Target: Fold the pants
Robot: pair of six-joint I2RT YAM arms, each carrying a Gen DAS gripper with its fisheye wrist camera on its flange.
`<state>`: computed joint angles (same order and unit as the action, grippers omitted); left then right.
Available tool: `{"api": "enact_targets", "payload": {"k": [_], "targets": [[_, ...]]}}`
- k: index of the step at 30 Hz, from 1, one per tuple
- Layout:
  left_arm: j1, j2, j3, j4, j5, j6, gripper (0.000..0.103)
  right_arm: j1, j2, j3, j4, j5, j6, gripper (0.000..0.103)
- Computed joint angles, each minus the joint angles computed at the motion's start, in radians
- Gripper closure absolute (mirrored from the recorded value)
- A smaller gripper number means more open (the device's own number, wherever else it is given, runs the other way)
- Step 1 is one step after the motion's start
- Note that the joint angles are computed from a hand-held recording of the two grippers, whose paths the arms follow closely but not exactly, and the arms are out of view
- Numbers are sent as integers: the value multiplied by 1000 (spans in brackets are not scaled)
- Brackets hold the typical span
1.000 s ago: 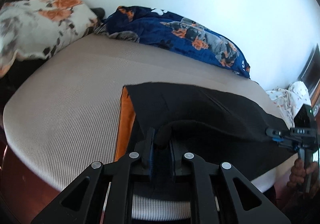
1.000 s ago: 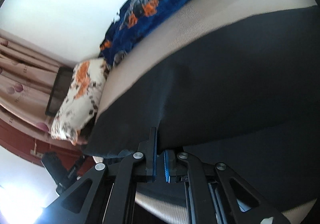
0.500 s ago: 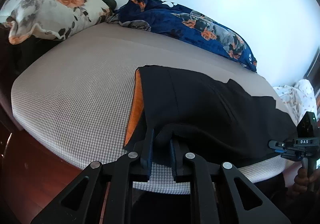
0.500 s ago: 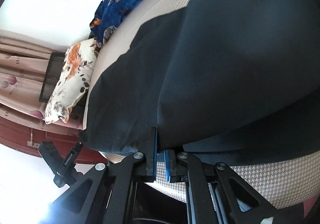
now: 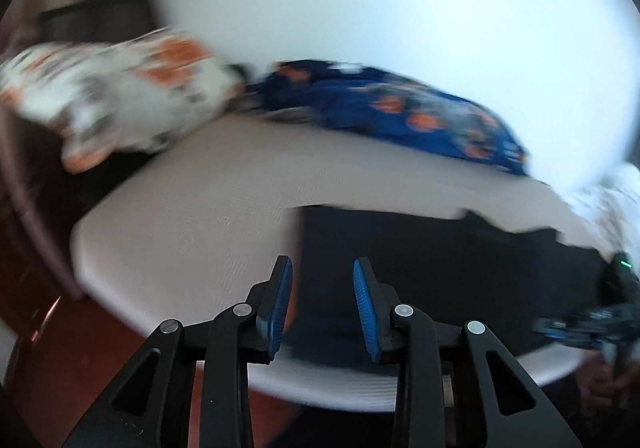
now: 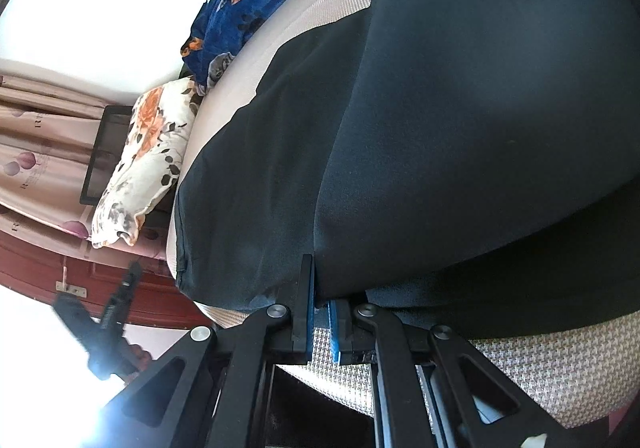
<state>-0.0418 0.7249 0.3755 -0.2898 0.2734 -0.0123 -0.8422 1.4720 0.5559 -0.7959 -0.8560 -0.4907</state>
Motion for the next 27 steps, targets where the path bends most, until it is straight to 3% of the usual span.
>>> {"api": "enact_targets", "payload": {"k": [2,4,7,10,15,17,19,27], "targets": [[-193,107,10,59,-68,-42,64,-16,18,0,-5,-9,-21,96],[-328,307,25,161,-130,-72,64,-32,31,3,-20,-17,-50,95],[-357,508,40,252,-113,-118,64,-102,73,37,-95,-27,-138,87],[-352,509,14,294,-124,-125,64,-253,135,112,-197,-26,-287,74],[-385,516,26,281,-180,-119,64,-497,407,378,-339,-45,-430,73],[-393,506,22,272,-192,-122,64,-556,507,511,-347,-69,-400,81],[-390,506,25,264,-191,-124,64,-601,655,706,-439,-121,-398,81],[-414,529,52,245,-226,-152,63,-690,1007,1307,-511,-267,-106,81]]}}
